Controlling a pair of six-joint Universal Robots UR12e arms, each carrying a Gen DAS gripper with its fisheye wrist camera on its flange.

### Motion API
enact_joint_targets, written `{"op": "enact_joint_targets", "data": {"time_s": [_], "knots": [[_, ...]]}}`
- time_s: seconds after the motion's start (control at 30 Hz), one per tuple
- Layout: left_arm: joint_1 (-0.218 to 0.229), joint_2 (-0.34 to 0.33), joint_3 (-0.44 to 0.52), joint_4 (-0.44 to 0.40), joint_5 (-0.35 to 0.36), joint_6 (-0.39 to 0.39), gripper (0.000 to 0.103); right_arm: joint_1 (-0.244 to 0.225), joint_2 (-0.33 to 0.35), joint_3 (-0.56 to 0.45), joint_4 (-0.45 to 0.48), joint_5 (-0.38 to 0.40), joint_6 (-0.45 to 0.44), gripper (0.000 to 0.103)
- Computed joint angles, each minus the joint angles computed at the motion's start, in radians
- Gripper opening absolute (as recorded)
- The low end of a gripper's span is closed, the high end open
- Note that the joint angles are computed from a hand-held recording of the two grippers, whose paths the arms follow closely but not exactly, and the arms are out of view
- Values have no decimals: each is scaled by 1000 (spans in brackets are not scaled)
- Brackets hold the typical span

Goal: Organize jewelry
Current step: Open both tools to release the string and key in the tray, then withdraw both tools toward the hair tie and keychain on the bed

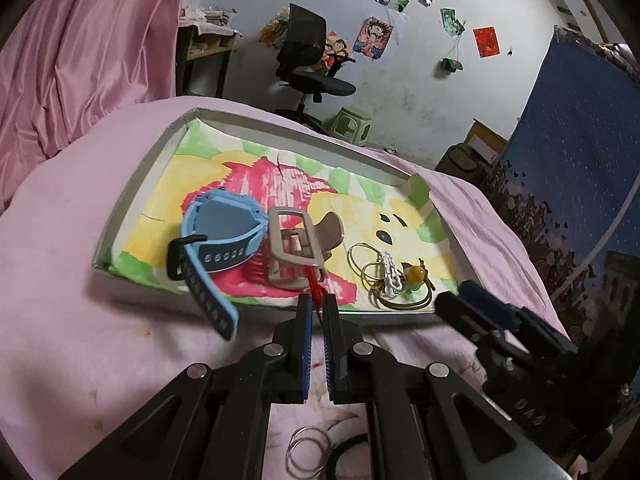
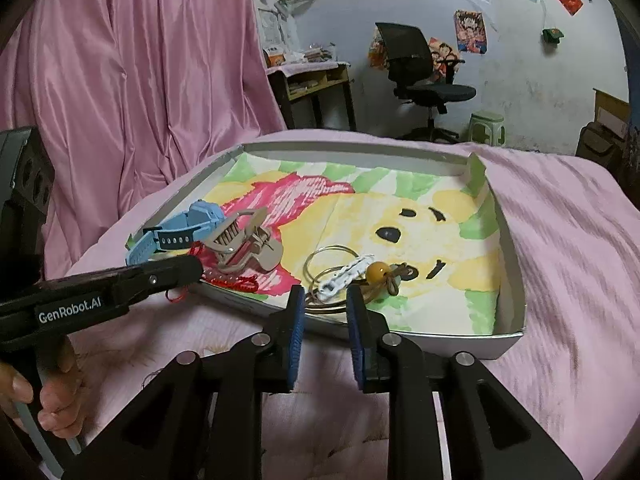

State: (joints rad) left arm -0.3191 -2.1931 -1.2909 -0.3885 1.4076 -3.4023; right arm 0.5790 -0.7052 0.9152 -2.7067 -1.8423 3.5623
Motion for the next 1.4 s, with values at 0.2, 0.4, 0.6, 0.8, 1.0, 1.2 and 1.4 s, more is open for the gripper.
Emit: {"op": "enact_joint_targets", "data": {"time_s": [0.2,0.4,0.6,0.8,1.0,1.2,1.4], "knots": [[1,16,-30,37,3,3,7,18,-17,29,-67,-73,-29,37],[1,34,-61,78,9,0,28,32,-31,56,-125,-124,-44,48],[-3,62,-116,177,41,-3,61,40,-51,97,-176,-158,-18,57],[-11,98,-176,261,79,30,82,57,-78,152,-239,-206,-4,73],[-14,131,-238,340,107,41,99,74,-111,219,-303,-231,10,95],[-23,158,-289,389,154,70,103,86,-131,262,-346,-248,18,102],[-31,183,-329,393,182,110,103,94,-138,278,-357,-245,-5,102]]}}
